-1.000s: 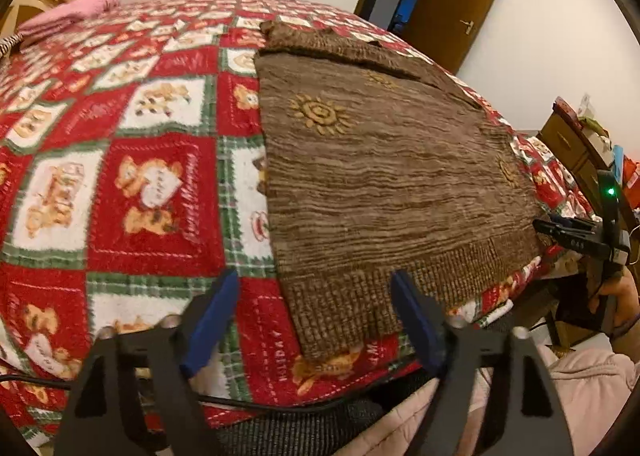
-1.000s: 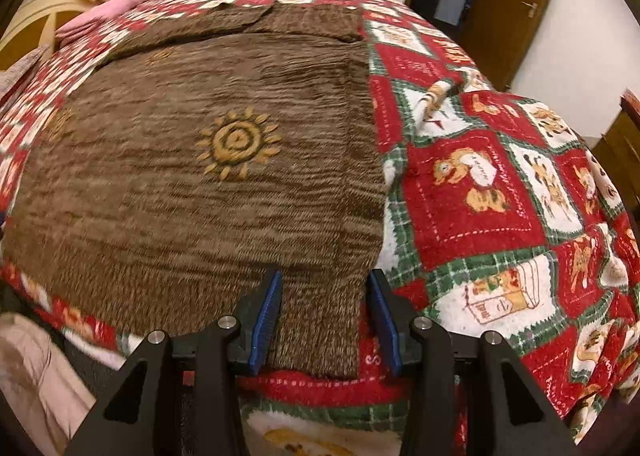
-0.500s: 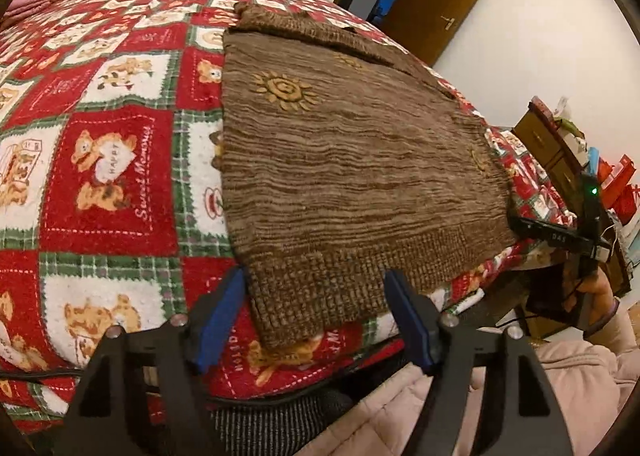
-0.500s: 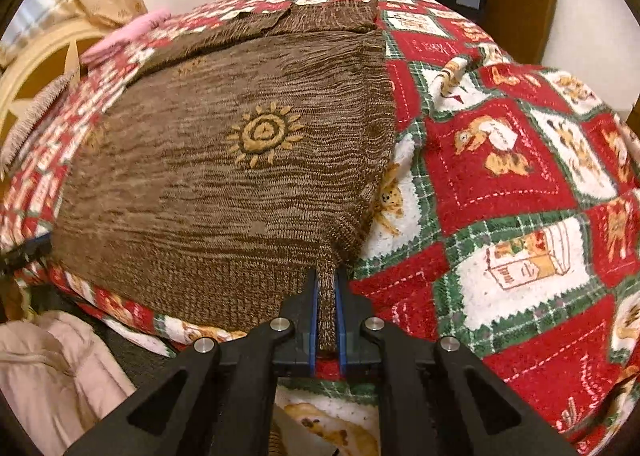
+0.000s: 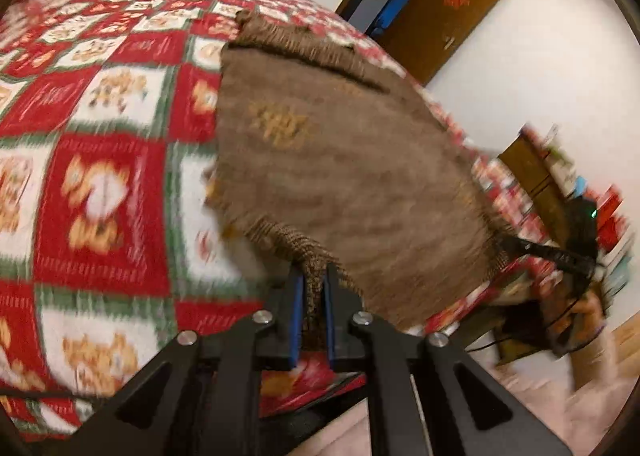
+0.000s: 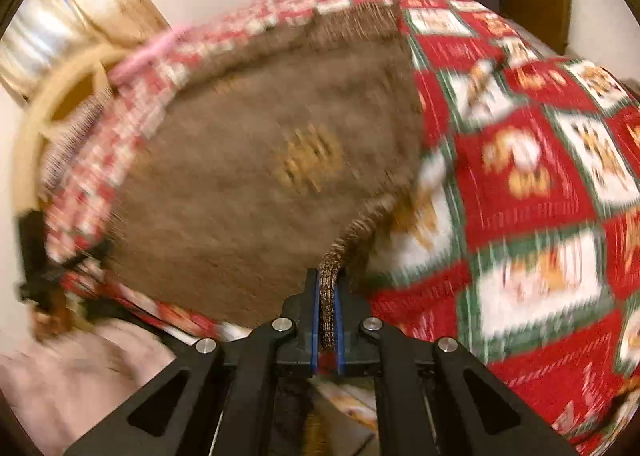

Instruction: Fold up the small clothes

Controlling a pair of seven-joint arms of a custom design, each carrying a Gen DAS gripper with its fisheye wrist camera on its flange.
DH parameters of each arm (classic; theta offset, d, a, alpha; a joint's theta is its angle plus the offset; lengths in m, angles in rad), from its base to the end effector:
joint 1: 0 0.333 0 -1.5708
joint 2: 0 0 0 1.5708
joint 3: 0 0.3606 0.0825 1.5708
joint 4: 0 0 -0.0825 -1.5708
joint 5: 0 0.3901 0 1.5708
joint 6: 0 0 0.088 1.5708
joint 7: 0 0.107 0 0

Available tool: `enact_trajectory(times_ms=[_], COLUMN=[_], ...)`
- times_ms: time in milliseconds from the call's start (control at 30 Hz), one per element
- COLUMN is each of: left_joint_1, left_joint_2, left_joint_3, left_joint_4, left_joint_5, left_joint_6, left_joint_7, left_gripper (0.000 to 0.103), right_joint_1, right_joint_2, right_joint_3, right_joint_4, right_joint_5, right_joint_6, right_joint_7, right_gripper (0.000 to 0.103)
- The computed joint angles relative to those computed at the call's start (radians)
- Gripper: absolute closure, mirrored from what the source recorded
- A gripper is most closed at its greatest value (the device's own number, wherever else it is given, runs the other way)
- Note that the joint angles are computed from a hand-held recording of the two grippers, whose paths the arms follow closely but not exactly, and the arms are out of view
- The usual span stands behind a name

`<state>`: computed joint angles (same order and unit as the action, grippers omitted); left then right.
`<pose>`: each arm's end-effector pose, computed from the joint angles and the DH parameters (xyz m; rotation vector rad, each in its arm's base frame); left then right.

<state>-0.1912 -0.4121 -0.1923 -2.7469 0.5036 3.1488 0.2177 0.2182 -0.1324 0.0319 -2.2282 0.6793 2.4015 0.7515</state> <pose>0.3556 -0.1937 0.4623 -2.2975 1.4455 -1.1219 0.5123 0.1361 0.5030 -2.2658 1.1537 -0.0071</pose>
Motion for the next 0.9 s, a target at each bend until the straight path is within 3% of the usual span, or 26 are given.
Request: enact_trajectory(times_ms=[100,167,333,433,533,567,600,633,667,700,767,900], left_joint_1=[-0.063,-0.098,-0.095,-0.070,-0.080,-0.085,-0.083,-0.056,-0.007,0.059,0.116,0.055], left_joint_2=[0.038,0.072,0.186,0.253,0.282,0.280,0.273,0.263,0.251,0.237,0.206,0.196], left_joint_3=[0.115,0.173,0.207,0.211,0.235,0.244,0.248,0.232,0.199,0.154,0.125,0.183], left_joint_4=[0.057,0.110,0.285,0.365,0.399,0.400,0.398,0.394,0.384,0.370,0.332,0.303], left_joint_5=[-0.024,-0.043,-0.103,-0.161,-0.286,-0.337,-0.369,-0.349,-0.287,-0.203,-0.141,-0.193], left_joint_6=[0.026,0.016,-0.097,-0.138,-0.183,-0.195,-0.202,-0.207,-0.197,-0.178,-0.133,-0.110], left_joint_7=[0.070,0.132,0.301,0.370,0.509,0.561,0.601,0.588,0.535,0.460,0.413,0.546], left_gripper=[0.094,0.094,0.094,0.094,0.092,0.084,0.070,0.061,0.042,0.034,0.034,0.034], right_joint_1=[0.004,0.007,0.013,0.027,0.013,0.004,-0.004,-0.009,-0.013,-0.015,-0.023,-0.053], right_joint_2=[0.037,0.079,0.219,0.310,0.380,0.398,0.411,0.421,0.427,0.434,0.440,0.462], right_joint_3=[-0.017,-0.009,0.014,0.023,0.040,0.047,0.053,0.055,0.059,0.061,0.070,0.090], right_joint_4=[0.105,0.178,0.351,0.433,0.489,0.505,0.515,0.523,0.525,0.529,0.528,0.556], right_joint_5=[0.108,0.144,0.157,0.081,0.097,0.120,0.141,0.153,0.165,0.172,0.207,0.309], right_joint_6=[-0.071,-0.060,0.011,0.085,0.084,0.069,0.059,0.050,0.045,0.047,0.063,0.033], right_joint_7=[-0.019,-0.018,0.080,0.170,0.188,0.191,0.198,0.211,0.217,0.220,0.210,0.182], right_gripper=[0.098,0.098,0.098,0.098,0.098,0.097,0.097,0.097,0.097,0.096,0.096,0.094])
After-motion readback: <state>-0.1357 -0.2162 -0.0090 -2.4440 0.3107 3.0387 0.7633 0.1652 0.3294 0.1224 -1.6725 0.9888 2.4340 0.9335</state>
